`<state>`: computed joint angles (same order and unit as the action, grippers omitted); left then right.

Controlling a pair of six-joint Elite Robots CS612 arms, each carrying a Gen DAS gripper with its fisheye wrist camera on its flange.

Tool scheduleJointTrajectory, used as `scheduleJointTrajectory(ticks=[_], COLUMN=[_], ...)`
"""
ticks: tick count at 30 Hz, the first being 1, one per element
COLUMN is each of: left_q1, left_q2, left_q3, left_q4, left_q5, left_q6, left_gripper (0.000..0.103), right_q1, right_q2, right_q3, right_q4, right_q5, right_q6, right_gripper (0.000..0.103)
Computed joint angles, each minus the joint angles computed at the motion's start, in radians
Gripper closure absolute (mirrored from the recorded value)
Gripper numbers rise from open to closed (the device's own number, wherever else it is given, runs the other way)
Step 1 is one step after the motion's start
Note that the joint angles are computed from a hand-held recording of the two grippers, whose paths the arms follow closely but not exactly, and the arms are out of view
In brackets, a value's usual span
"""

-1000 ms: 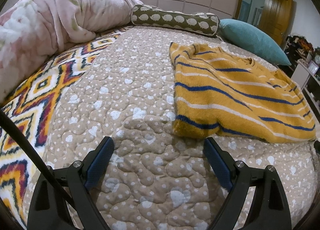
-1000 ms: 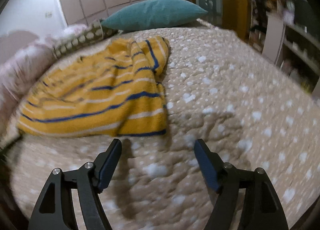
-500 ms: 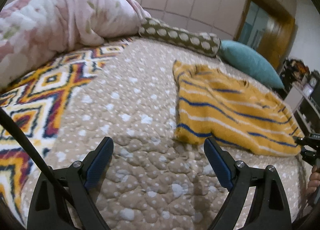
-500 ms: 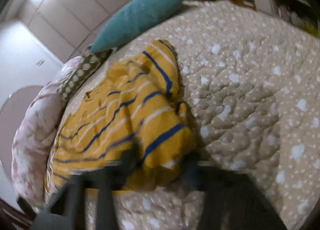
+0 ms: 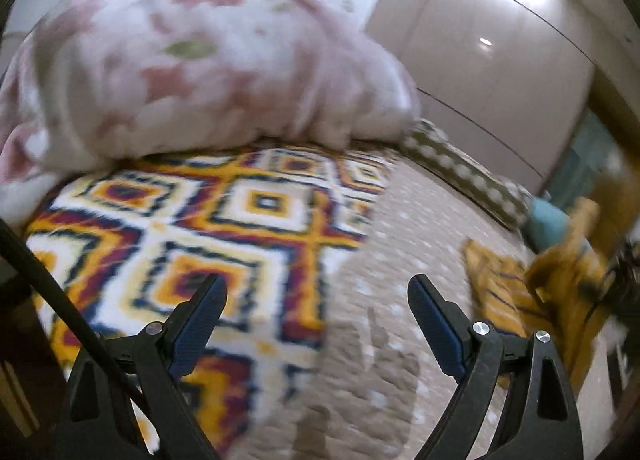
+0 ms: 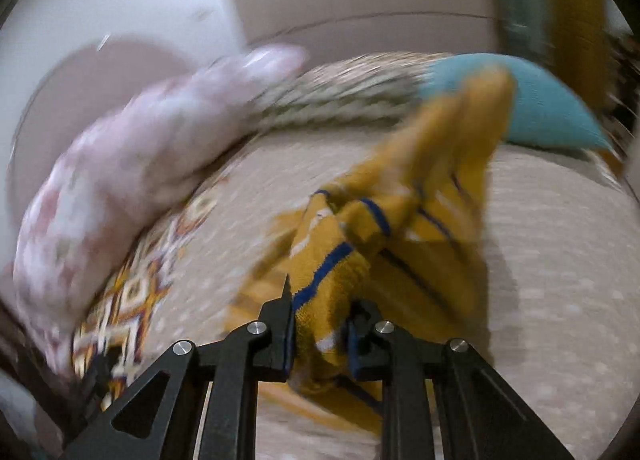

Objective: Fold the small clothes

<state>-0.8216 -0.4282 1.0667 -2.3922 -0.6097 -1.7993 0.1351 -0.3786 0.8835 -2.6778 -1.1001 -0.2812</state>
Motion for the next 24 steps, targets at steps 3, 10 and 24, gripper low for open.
scheduleJointTrajectory(ticks=[3, 10, 24], left_q1=[0.007, 0.008, 0.011], left_q2=[-0.01, 0.018, 0.106], left_q3=[0.031, -0.003, -0.145], left_q4=[-0.034, -0.116, -0.442], left_q5=[-0.026, -0.048, -0.145], left_q6=[-0.036, 0.086, 0.468], left_gripper=[0.012, 0.012, 0.008], right_q1=[0.042, 0.047, -0.127], right_q2=[0.03, 0.046, -0.116], right_q3=[-0.023, -0.037, 0.314], right_q4=[0.091, 0.122, -0.148], right_q5=[-0.053, -0.035, -0.004], right_q6=[-0.108, -0.154, -0.069], right_gripper=[0.082, 0.066, 0.057])
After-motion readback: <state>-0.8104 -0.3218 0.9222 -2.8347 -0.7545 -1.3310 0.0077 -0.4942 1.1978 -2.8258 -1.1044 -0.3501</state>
